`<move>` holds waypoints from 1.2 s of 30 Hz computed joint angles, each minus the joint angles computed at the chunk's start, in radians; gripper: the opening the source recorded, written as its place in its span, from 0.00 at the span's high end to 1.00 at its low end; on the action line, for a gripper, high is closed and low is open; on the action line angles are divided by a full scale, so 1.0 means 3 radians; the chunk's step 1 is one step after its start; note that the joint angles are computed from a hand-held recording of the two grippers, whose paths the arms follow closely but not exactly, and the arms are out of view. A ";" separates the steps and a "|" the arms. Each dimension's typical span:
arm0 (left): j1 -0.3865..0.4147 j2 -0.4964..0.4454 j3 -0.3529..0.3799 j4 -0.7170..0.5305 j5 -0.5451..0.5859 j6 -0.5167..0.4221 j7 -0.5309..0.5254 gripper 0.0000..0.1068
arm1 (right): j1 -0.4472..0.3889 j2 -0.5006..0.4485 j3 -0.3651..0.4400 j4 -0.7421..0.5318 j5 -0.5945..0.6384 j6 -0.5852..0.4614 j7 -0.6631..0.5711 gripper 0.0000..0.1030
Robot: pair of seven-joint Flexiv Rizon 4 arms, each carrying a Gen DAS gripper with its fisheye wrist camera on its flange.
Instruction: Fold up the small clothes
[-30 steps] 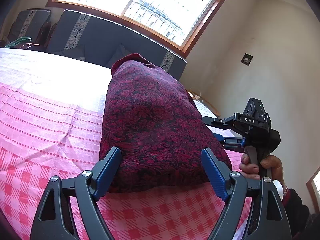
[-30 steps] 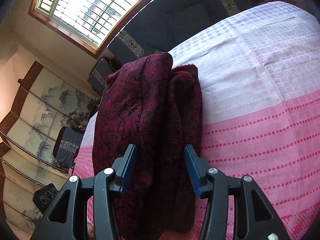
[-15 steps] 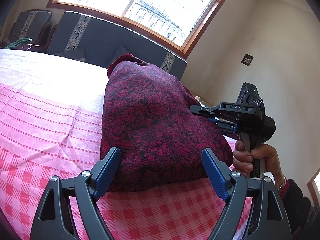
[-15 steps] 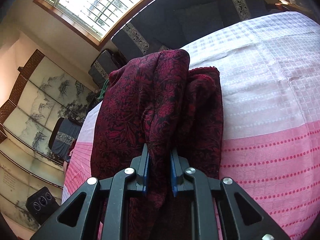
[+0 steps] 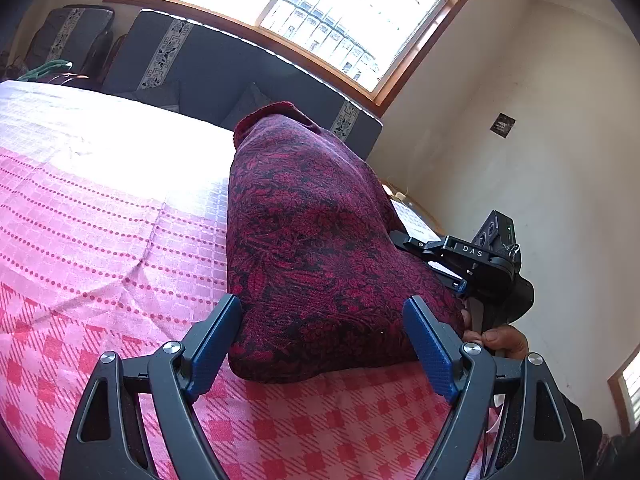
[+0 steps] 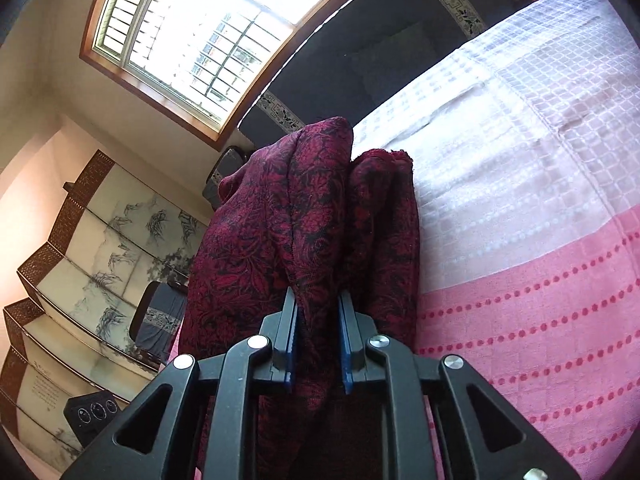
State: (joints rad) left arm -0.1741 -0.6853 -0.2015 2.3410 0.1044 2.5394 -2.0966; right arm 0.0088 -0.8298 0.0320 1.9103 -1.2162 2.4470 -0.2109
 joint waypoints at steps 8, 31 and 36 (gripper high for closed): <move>0.0047 -0.0009 -0.0019 -0.0024 0.0046 -0.0047 -0.0039 0.22 | -0.0023 0.0461 -0.0074 0.0348 -0.0342 -0.0255 0.0114 0.53; -0.0329 0.0152 0.0115 -0.0021 -0.0515 -0.0330 0.0172 0.22 | 0.1687 0.1415 -0.0584 0.1295 0.2661 -0.1309 -0.2572 0.77; -0.0516 0.0199 0.0199 -0.0010 -0.0802 -0.0415 0.0298 0.22 | 0.2758 0.1331 -0.1268 0.1290 0.3838 -0.1792 -0.3464 0.77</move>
State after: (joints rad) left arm -0.3290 -0.6254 -0.1418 2.3380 -0.1363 2.4149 -2.0072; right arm 0.8361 -0.4306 -0.3484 2.2974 -0.0650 1.9095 -1.2500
